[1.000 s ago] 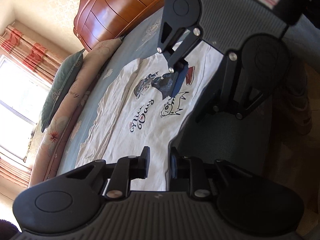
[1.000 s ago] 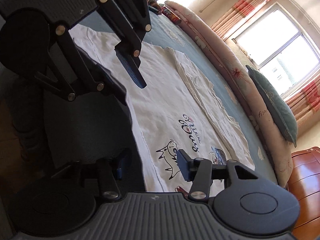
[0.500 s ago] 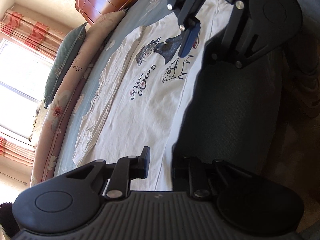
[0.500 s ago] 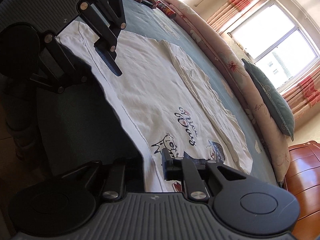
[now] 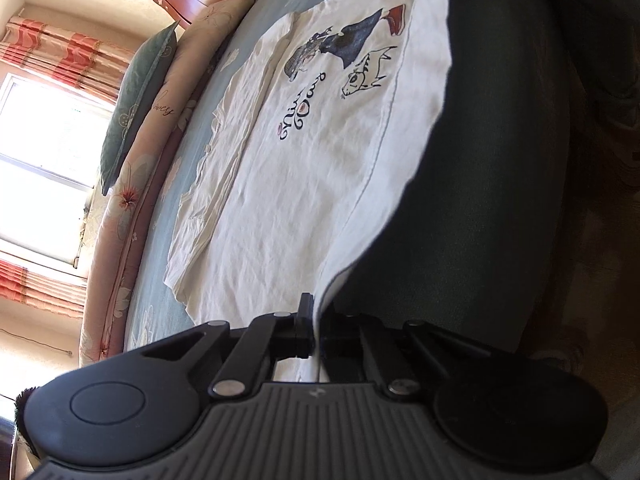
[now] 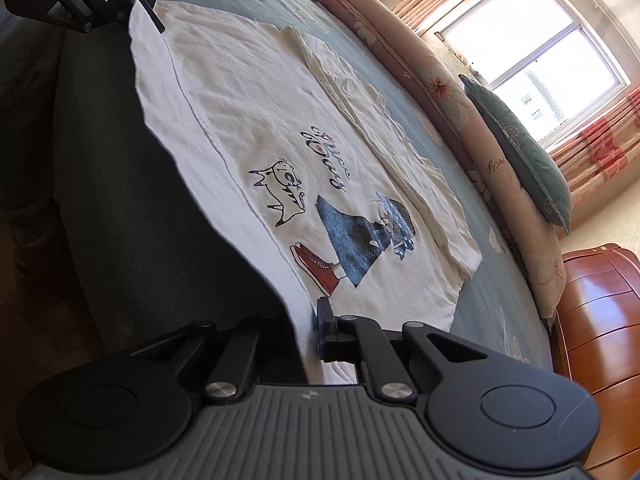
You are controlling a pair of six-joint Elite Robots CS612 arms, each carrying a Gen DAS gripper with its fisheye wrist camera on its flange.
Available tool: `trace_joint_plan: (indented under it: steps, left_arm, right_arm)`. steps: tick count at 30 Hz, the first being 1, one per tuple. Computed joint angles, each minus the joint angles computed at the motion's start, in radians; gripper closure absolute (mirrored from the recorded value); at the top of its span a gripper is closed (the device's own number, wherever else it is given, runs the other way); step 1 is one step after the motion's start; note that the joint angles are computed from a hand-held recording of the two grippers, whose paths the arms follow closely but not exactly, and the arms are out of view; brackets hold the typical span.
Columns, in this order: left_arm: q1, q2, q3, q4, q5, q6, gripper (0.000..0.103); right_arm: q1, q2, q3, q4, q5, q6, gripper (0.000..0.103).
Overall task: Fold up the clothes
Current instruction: 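Lift the hem with both grippers and fold it toward the collar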
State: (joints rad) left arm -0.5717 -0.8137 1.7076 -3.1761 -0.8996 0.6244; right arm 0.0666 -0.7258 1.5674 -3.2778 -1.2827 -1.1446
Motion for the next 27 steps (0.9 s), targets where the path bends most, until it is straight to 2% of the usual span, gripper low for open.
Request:
trace_joint_plan:
  steps: [6,10,16,27]
  left_arm:
    - [0.009,-0.009,-0.012,-0.029,-0.007,0.031,0.102]
    - [0.02,-0.015,-0.029,-0.033,-0.017,0.014,0.102]
    - [0.032,-0.008,-0.056,-0.048,-0.028,0.03,0.101]
    - [0.072,0.045,-0.149,-0.085,-0.051,0.022,0.1]
  right_arm:
    - [-0.004,-0.008,-0.02,0.027,0.025,0.027,0.096]
    - [-0.007,-0.008,-0.038,0.029,0.038,0.025,0.096]
    - [-0.006,-0.002,-0.07,0.03,0.04,0.027,0.096]
    - [0.012,0.062,-0.209,0.062,0.001,0.069,0.096]
